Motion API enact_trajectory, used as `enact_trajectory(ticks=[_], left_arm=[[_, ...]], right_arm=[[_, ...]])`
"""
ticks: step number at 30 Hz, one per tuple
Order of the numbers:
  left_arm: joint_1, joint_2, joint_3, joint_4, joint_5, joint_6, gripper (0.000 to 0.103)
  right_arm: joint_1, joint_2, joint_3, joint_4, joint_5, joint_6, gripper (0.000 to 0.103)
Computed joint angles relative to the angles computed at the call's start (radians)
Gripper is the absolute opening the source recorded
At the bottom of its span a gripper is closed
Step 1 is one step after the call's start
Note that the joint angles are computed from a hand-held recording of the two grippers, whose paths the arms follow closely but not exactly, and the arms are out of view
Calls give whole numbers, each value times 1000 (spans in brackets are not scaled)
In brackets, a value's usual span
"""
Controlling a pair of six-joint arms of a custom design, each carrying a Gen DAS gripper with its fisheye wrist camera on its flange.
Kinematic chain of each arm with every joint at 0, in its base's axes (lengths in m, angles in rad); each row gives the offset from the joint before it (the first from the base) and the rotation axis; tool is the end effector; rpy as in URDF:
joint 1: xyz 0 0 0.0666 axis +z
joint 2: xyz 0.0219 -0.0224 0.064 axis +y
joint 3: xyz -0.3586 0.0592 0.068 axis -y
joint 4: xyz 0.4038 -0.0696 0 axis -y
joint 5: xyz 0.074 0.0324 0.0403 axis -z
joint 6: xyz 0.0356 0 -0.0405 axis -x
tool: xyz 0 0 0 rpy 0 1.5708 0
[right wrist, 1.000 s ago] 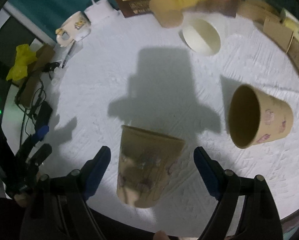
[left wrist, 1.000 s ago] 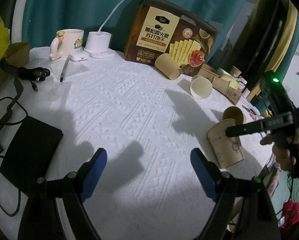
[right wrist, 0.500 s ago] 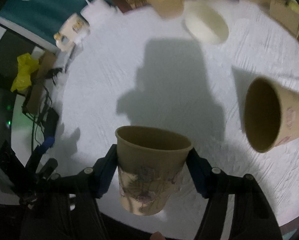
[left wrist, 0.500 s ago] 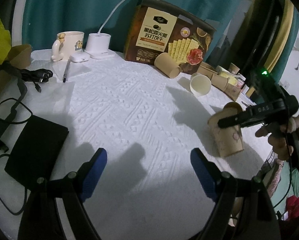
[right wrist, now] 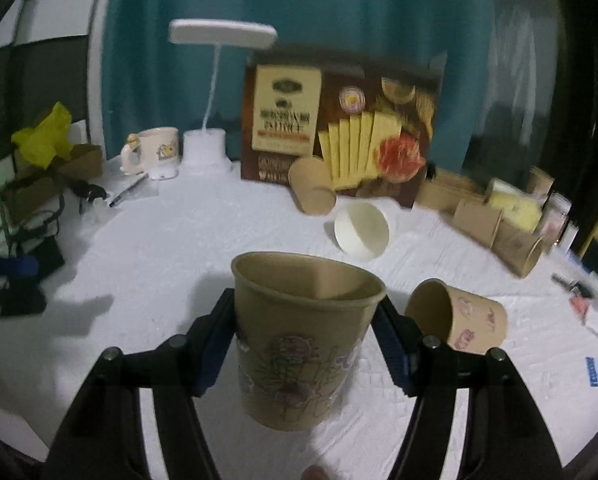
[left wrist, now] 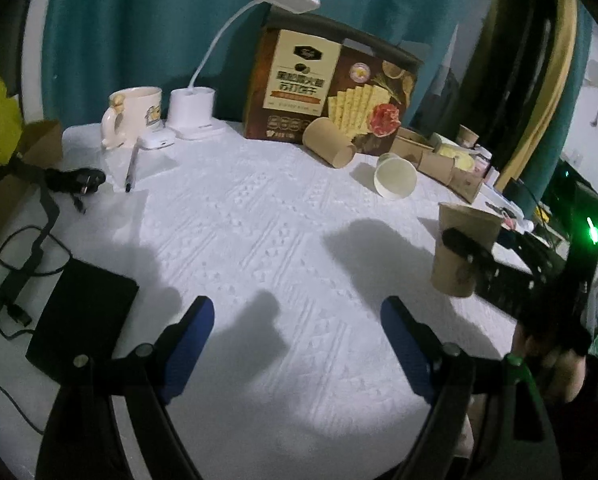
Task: Flip cup upright
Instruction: 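Lower the cup rim-up onto the tablecloth with the right gripper and open it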
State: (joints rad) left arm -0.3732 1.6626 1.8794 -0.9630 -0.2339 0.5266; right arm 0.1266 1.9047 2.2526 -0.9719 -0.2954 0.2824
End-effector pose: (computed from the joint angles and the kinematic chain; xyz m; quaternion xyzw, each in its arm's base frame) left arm 0.5583 -0.2102 0.4944 -0.1163 0.9037 -0.0768 0.4049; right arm 0.6642 0.0946 0.5215 -0.2445 0.8484 0.0955 0.4598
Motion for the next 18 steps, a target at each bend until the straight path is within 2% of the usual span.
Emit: enact_trajectory(ticks=[2,4,9,13,18], left_arm=[[-7,8,15,-5,-4,-12,85],[-17,16,29,-6,-4,-25,85],[-29,30,47,-1,17,-33,85],[-34,38,60,-5,8,-34,85],[-39,36,62,3,-6,-30,85]], right_arm=[[2,-73,-132,100,8,10,64],[1,-119,-217,165,16,23,64],[-2,-187,-346,260,2,27,64],[-7,-222,-408,301,-2,29,64],[-16,-240,-432,299,-13,16,66]])
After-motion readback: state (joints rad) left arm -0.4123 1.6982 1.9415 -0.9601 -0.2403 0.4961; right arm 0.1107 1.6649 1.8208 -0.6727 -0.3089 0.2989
